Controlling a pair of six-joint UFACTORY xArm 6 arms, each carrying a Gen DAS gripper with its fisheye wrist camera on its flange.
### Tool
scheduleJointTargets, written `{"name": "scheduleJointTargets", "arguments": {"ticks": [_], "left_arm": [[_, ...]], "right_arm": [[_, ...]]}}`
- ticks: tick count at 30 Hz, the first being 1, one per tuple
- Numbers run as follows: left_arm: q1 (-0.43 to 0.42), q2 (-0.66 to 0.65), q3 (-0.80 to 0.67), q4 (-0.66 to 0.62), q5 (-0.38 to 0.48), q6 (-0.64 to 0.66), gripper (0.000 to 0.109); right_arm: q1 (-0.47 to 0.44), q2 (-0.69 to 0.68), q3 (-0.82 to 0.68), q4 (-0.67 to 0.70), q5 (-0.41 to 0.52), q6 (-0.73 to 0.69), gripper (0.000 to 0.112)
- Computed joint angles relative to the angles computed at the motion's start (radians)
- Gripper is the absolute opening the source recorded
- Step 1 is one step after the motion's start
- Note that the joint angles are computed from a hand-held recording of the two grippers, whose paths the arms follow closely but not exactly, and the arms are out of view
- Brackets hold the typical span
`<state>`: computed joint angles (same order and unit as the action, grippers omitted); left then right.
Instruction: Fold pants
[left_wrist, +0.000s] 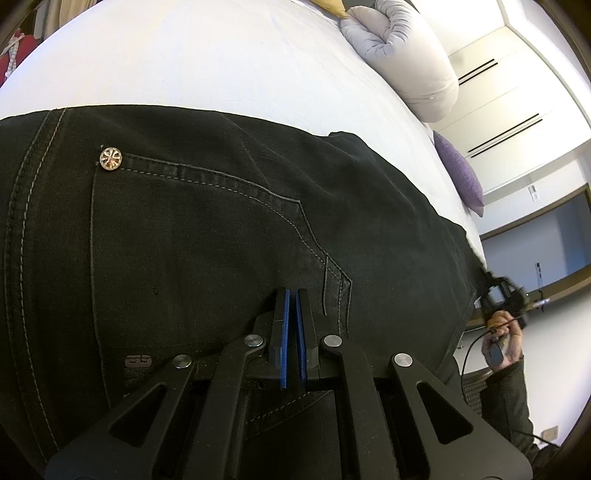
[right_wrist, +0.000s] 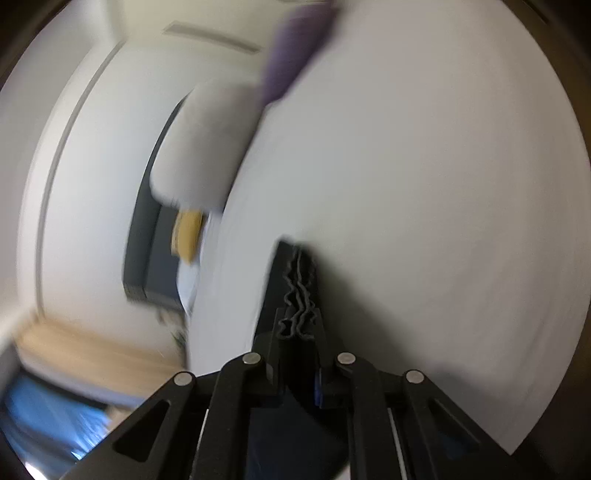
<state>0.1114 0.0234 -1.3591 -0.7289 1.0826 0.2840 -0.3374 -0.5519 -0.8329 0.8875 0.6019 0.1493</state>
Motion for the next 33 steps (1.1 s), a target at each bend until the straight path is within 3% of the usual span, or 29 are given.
{"name": "scheduleJointTargets", "arguments": {"ticks": [6,10,13,14,16,17,18,24,33], "left_arm": [[-0.016,-0.014,-0.003,0.039,-0.018,-0.037,0.005],[-0.02,-0.013,-0.025,0.042,0.003,-0.076,0.006],[-0.013,-0.009,-0.038,-0.01,0.032,-0.094,0.014],[-0.012,-0.011,-0.039,-0.033,0.037,-0.098,0.022],[-0.014,-0.016,-0.039,-0.083,0.036,-0.109,0.059],[-0.019,-0.019,-0.036,-0.101,0.024,-0.119,0.082],[-0.027,-0.021,-0.036,-0.118,0.007,-0.127,0.088],[-0.08,0.102,-0.203,-0.225,0.084,-0.159,0.09],[-0.135,0.322,-0.485,-0.194,0.233,-0.265,0.093]], "right_arm": [[0.373,0.048,-0.201,-0.628,0.116,0.11,0.012],[0.678,0.158,-0.281,-1.026,0.268,0.209,0.012],[0.782,0.214,-0.275,-1.264,0.335,0.298,0.013],[0.793,0.211,-0.265,-1.302,0.329,0.32,0.013],[0.787,0.208,-0.27,-1.289,0.33,0.327,0.012],[0.787,0.208,-0.278,-1.293,0.337,0.324,0.012],[0.797,0.204,-0.279,-1.308,0.345,0.33,0.012],[0.884,0.195,-0.319,-1.427,0.358,0.37,0.012],[1.017,0.226,-0.375,-1.466,0.348,0.4,0.012]]}}
